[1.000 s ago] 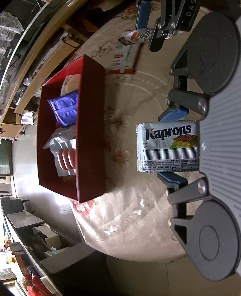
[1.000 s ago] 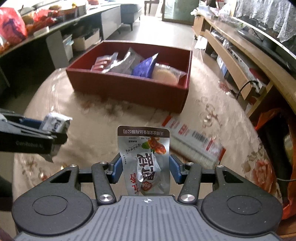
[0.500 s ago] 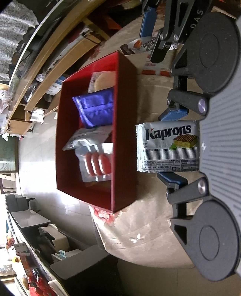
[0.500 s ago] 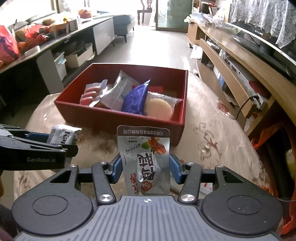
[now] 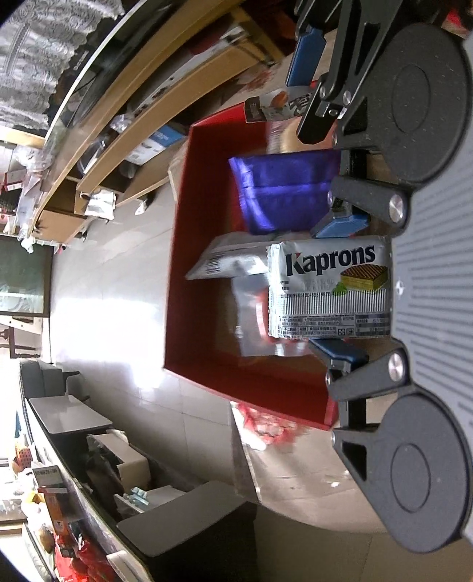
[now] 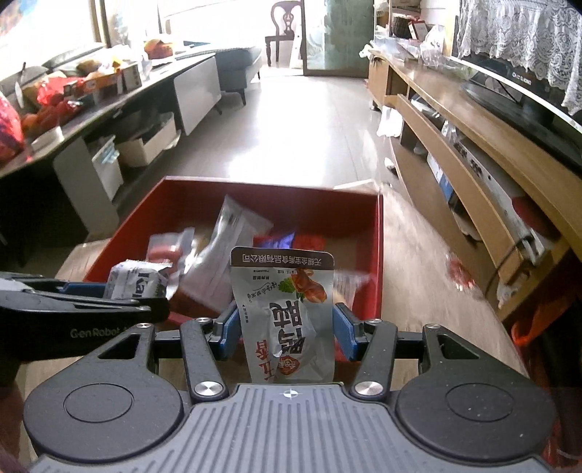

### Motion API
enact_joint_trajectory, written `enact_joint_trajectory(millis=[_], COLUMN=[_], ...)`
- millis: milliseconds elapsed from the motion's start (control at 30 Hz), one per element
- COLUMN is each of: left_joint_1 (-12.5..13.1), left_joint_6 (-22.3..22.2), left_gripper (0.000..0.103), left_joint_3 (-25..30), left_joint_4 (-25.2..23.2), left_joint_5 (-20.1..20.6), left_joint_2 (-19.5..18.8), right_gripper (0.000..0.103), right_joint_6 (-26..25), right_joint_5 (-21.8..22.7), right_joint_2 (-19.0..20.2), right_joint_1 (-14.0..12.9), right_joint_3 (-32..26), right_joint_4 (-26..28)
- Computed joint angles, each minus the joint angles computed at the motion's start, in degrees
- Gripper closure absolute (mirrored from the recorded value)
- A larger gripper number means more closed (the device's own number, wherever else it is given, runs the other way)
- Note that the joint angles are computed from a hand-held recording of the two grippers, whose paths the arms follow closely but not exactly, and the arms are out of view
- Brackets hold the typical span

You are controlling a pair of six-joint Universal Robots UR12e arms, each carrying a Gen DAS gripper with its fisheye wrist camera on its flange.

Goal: Organize snacks
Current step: 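Lift the wafer and jerky pouch and carry both over the red box, then lower both packets into the box and open both grippers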

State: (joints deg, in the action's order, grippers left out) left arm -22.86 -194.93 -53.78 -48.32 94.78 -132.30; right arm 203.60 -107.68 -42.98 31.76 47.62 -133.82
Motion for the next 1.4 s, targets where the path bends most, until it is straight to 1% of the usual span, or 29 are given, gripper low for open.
enact_joint_trajectory(millis=[133,333,500,600,733,800,867,933,1067,1200,1267,1400], left_joint_1=[0.0,0.1,-0.1,0.0,0.2,0.4,0.5,0.4,0.5,0.6,0.6,0.5], left_joint_6=[-0.5,-1.8,-2.2,-2.5,-3.4,-4.1,-4.6,-4.7,-5.2,-5.4,-5.1,-4.6], left_gripper=[0.044,0.045,0.045,0.045,0.044,0.043,0.043,0.041,0.038,0.034,0.034,0.034], left_joint_3=[3.9,7.8,9.5,10.2,10.6,10.6,10.6,10.6,9.6,8.7,8.0,6.5], left_joint_4=[-1.5,-3.5,-4.2,-4.6,-5.2,-5.9,-6.1,-6.0,-4.4,-3.2,-2.7,-1.7], left_joint_5=[0.7,1.4,3.3,3.7,3.9,3.3,2.8,2.9,2.6,2.1,1.8,1.2], left_joint_2=[-2.4,-5.0,-6.3,-6.8,-7.0,-6.9,-6.8,-6.8,-6.2,-5.5,-5.1,-4.1], right_gripper=[0.043,0.042,0.042,0.041,0.039,0.036,0.035,0.032,0.029,0.024,0.024,0.024], right_joint_6=[-0.1,-0.9,-1.3,-0.9,-1.7,-1.4,-1.2,-0.9,-0.8,-0.5,-0.2,-1.0], right_joint_5=[0.6,0.3,0.5,0.9,1.6,2.0,2.2,2.6,2.3,1.9,2.1,1.1], right_joint_2=[1.8,4.4,6.2,7.1,7.7,7.8,7.7,7.5,7.1,6.7,6.5,5.9], right_joint_1=[-0.7,-1.2,-1.6,-1.8,-2.1,-2.1,-2.2,-2.3,-2.3,-2.4,-2.5,-2.2], right_joint_3=[-2.9,-7.0,-9.4,-10.5,-11.1,-11.1,-11.0,-10.7,-10.1,-9.2,-9.0,-8.2], right_joint_4=[0.8,2.1,2.6,2.4,1.7,1.2,0.8,0.4,-1.1,-2.9,-3.2,-4.1])
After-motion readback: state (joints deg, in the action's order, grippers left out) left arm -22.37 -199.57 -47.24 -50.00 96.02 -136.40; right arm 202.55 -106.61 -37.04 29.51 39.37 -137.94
